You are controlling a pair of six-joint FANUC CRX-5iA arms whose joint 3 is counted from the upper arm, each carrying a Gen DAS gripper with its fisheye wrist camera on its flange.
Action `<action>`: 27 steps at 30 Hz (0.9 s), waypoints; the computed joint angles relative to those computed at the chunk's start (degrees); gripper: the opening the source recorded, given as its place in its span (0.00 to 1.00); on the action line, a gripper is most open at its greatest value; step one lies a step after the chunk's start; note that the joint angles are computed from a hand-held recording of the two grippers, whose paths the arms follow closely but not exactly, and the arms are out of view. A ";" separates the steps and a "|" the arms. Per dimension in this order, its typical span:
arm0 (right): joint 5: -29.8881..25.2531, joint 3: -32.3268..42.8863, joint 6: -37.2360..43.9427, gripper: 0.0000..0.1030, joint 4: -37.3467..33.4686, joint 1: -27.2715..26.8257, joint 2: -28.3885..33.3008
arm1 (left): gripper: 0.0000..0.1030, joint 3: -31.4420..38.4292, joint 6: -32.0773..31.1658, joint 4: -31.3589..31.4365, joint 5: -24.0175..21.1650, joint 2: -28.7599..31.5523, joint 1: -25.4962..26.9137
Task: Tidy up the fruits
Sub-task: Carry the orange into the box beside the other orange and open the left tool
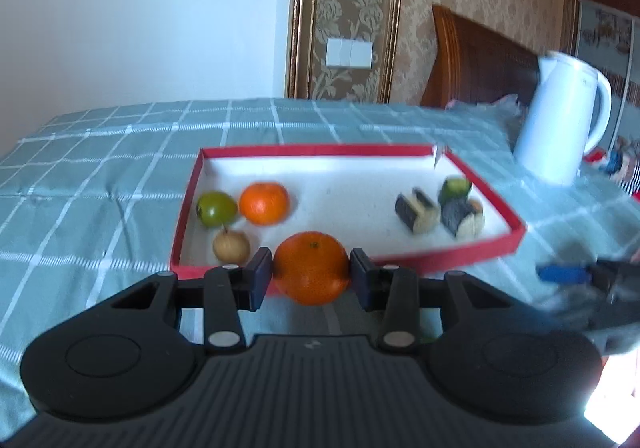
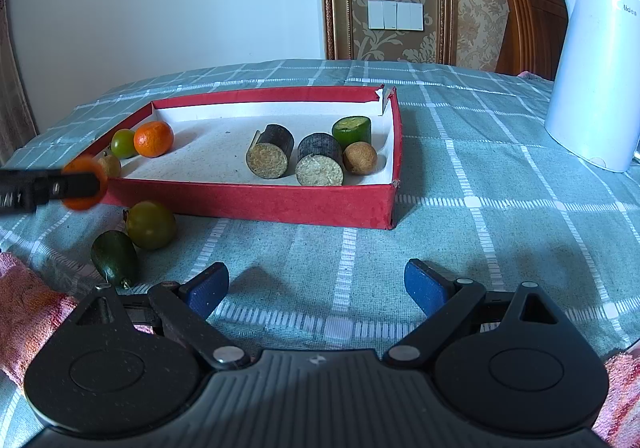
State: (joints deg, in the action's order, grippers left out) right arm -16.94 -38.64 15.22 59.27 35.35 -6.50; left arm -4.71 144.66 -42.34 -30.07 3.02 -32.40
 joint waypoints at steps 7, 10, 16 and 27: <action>0.00 0.01 -0.07 0.92 0.08 0.00 0.03 | 0.38 4.42 0.04 0.56 -2.40 3.30 1.80; -0.01 0.02 -0.13 0.92 0.14 0.01 0.05 | 0.38 5.97 -0.51 1.10 -3.46 5.22 2.56; -0.10 0.05 -0.02 0.93 0.02 0.07 0.04 | 0.38 7.40 -2.30 2.33 -3.07 7.39 3.83; -0.18 0.06 0.00 0.93 0.00 0.09 0.03 | 0.39 8.41 -0.89 -1.44 -4.06 9.00 2.14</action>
